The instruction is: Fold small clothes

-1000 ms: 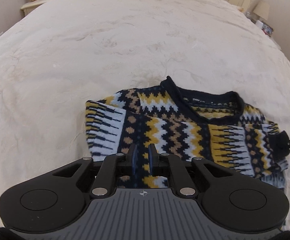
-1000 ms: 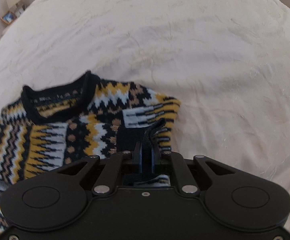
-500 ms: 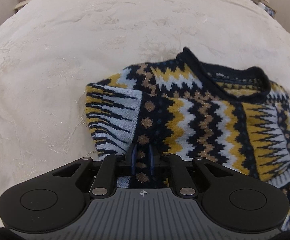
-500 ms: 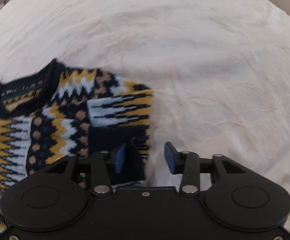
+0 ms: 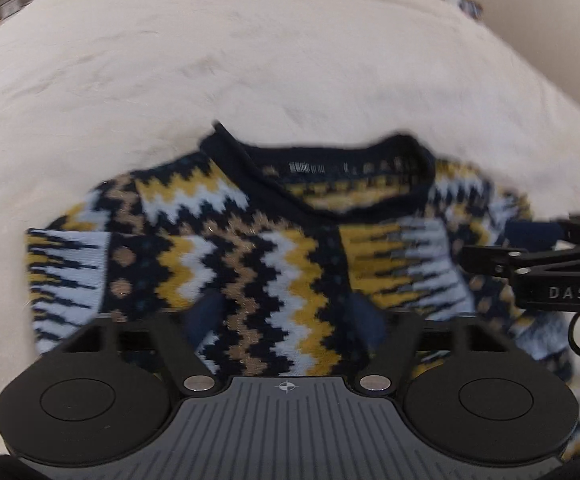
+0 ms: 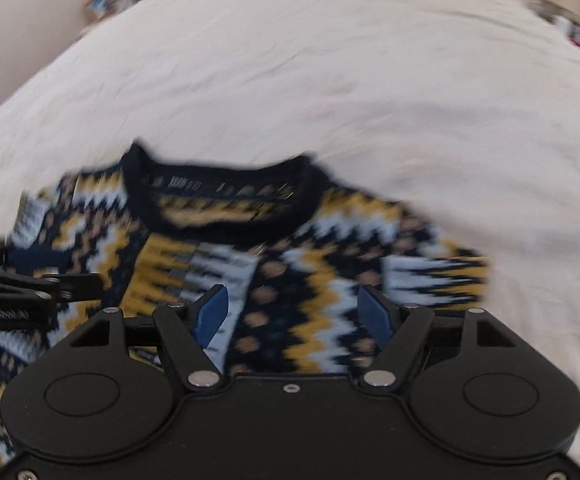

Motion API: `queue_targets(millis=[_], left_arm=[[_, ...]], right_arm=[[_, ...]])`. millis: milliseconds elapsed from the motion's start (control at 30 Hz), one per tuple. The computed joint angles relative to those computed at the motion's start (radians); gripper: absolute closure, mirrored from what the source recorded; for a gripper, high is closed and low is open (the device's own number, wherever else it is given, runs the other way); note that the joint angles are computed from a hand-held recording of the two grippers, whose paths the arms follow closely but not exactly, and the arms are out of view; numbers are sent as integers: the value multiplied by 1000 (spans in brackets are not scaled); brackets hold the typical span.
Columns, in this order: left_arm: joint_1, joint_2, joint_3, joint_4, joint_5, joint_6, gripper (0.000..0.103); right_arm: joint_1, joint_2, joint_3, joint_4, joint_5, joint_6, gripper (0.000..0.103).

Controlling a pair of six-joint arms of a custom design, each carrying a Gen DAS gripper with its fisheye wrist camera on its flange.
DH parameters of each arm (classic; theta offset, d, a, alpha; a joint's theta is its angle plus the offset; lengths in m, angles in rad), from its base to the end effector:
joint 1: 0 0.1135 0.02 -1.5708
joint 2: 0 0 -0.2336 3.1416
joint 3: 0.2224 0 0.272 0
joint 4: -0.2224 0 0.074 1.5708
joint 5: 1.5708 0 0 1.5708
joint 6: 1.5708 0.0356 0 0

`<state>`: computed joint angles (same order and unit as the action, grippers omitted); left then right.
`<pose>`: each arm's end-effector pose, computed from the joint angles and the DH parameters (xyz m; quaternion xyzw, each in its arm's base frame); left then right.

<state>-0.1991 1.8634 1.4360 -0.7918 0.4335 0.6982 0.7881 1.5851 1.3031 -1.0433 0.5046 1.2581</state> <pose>0.3796 -0.0919 0.1820 0.4510 0.8501 -0.1630 0.2178 0.2382 0.2150 0.2289 0.2535 0.9275 -0.0278 0.2733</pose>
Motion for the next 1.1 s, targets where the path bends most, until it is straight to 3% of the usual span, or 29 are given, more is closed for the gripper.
queue_targets(millis=[100,200,333,467,600,700,833,1100], left_arm=[[5,25,-27,48,-22,41,17],[22,38,-26,58,-12,87,14],[48,19,8,-2,-7,97,14],[117,-79,-56,-51,30,119,14],[186,-190,-177,-100,26,258,14],[241,-220,-243,-140,-18,344,14],[306,-263,-320,-113,-52,466,13],[403,-242,-298,-178,-27,498,13]], right_arm=[[-24,22,-45,27,-54,-5,25],[-14,-27,-132,67,-35,0,23],[8,-23,-83,-21,-22,15,21],[74,-41,-38,-85,32,101,20],[156,34,40,-119,8,117,20],[212,109,80,-163,-54,172,19],[278,135,71,-216,-113,295,15],[385,110,77,-320,-156,538,13]])
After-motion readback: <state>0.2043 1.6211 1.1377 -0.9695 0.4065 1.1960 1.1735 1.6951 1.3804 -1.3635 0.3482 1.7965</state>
